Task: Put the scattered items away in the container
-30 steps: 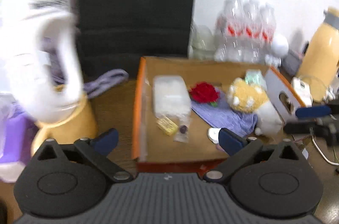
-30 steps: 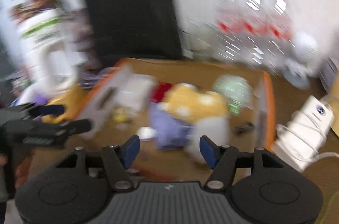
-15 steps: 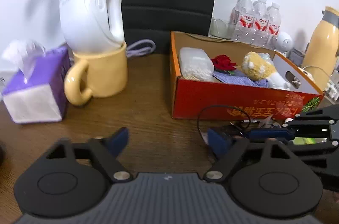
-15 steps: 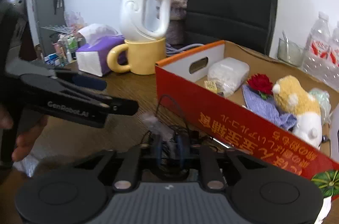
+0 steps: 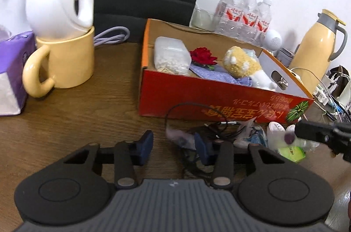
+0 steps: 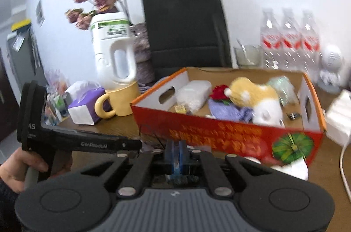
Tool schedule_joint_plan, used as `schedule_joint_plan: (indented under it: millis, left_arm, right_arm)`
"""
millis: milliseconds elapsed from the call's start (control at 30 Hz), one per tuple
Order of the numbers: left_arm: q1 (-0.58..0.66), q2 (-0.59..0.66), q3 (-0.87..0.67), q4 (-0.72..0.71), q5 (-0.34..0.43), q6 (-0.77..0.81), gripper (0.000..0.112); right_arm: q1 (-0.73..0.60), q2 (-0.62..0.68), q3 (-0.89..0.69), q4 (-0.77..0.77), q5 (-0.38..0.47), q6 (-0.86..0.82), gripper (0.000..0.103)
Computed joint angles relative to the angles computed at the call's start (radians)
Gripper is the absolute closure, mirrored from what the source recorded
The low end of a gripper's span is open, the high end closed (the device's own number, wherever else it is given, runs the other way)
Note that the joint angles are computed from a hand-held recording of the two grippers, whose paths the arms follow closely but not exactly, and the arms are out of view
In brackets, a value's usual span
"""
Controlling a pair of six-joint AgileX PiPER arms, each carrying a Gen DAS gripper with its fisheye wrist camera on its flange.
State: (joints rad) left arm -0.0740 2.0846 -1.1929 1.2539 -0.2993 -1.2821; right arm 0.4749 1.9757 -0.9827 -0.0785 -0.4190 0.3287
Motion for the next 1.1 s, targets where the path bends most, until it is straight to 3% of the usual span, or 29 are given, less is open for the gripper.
schedule_joint_plan:
  millis: [33, 133, 200, 333, 533, 633, 733, 967, 1100]
  left_arm:
    - [-0.005, 0.005, -0.012, 0.026, 0.007, -0.033, 0.095]
    - [-0.015, 0.005, -0.015, -0.009, 0.029, -0.037, 0.102]
    - [-0.025, -0.028, 0.034, -0.179, 0.039, 0.114, 0.105]
    - [-0.03, -0.139, 0.205, -0.579, -0.019, 0.483, 0.11]
    - [-0.117, -0.327, 0.544, -1.164, -0.239, 1.007, 0.11]
    - [-0.241, -0.373, 0.665, -1.425, -0.326, 1.193, 0.11]
    - [-0.395, -0.391, 0.775, -1.631, -0.468, 1.331, 0.11]
    - [-0.766, -0.385, 0.972, -1.939, -0.856, 1.399, 0.11]
    - [-0.844, -0.427, 1.014, -1.988, -0.876, 1.402, 0.11]
  right_arm:
    - [-0.004, 0.0, 0.016, 0.005, -0.014, 0.01, 0.099]
    - [-0.011, -0.001, 0.06, 0.016, -0.052, 0.043, 0.099]
    - [-0.008, -0.013, 0.094, 0.029, -0.075, 0.054, 0.099]
    - [0.023, -0.049, 0.182, 0.124, -0.144, 0.001, 0.099]
    - [0.131, -0.126, 0.316, 0.374, -0.26, -0.191, 0.099]
    - [0.241, -0.159, 0.386, 0.569, -0.352, -0.321, 0.099]
    - [0.354, -0.17, 0.442, 0.729, -0.446, -0.406, 0.099]
    - [0.649, -0.183, 0.543, 1.076, -0.658, -0.5, 0.099]
    - [0.825, -0.183, 0.579, 1.253, -0.771, -0.502, 0.099]
